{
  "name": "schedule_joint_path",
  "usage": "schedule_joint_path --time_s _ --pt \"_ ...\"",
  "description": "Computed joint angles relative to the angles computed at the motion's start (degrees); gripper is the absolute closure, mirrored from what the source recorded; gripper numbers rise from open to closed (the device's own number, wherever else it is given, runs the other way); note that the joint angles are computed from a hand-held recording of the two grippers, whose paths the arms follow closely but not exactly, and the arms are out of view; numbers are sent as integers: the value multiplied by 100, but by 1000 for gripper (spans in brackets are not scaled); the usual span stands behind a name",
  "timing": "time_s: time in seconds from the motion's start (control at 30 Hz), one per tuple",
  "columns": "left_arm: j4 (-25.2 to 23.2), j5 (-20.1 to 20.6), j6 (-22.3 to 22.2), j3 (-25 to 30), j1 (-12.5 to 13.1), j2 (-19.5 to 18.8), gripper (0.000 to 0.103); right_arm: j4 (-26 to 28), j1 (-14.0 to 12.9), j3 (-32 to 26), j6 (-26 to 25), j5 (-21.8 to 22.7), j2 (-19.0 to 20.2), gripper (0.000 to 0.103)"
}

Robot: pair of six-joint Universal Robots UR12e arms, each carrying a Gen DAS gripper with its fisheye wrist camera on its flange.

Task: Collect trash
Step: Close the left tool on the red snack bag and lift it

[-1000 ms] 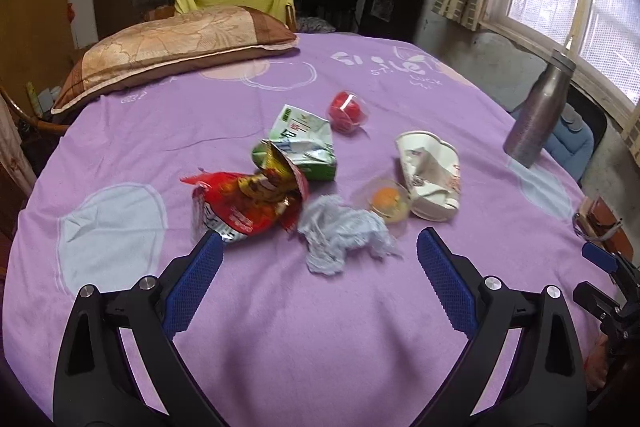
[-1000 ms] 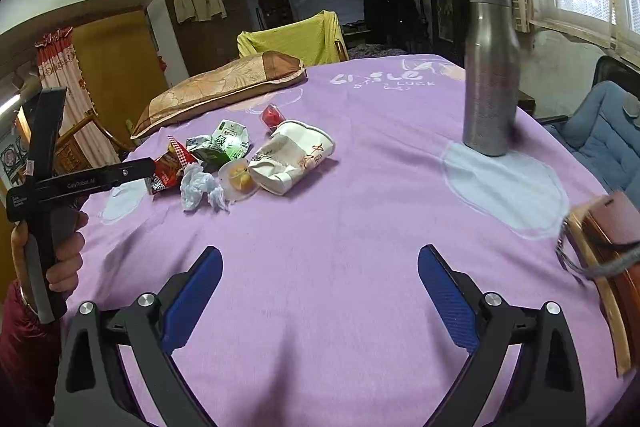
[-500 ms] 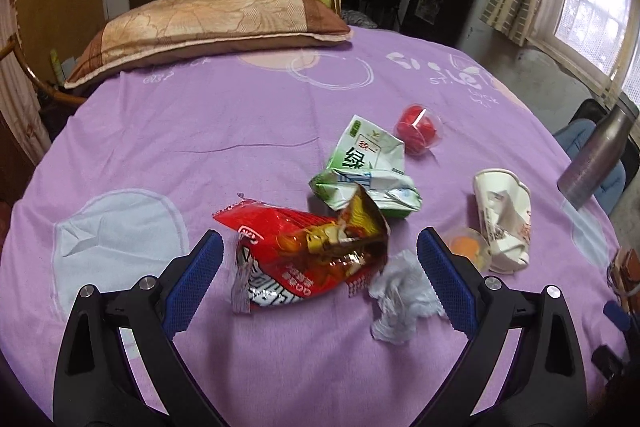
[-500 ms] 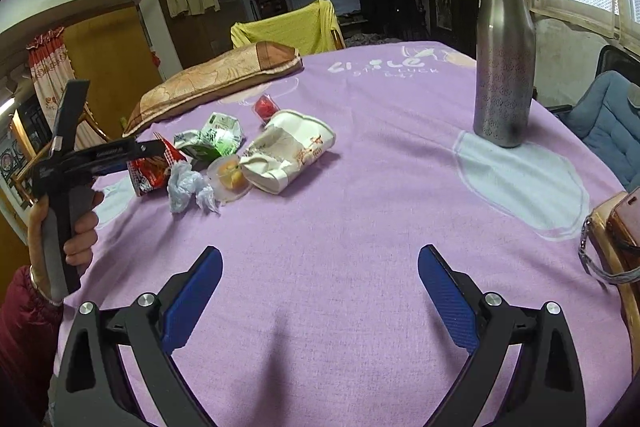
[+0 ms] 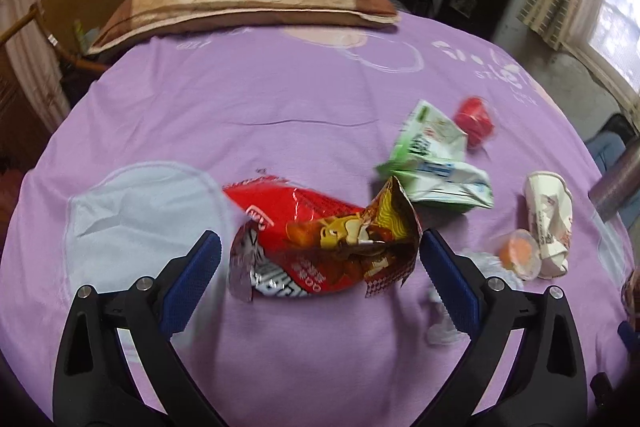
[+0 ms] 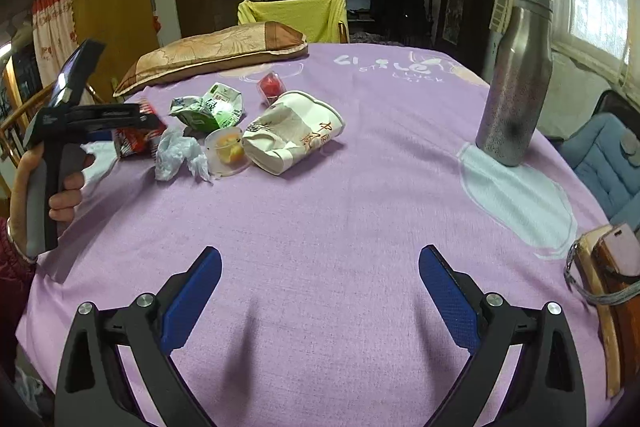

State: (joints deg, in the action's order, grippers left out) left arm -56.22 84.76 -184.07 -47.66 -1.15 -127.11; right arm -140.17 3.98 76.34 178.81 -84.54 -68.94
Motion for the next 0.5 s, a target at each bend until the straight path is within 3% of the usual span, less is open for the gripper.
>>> schedule_joint_path --time_s 0.1,0.3,0.5 --pt "114 79 -373 -148 115 122 7 -40 -37 32 138 79 -12 6" --pt "816 320 -946 -610 264 404 7 -107 -50 86 192 101 -37 6" --pt "1479 303 -673 -901 205 530 7 -132 -42 97 195 78 -41 6"
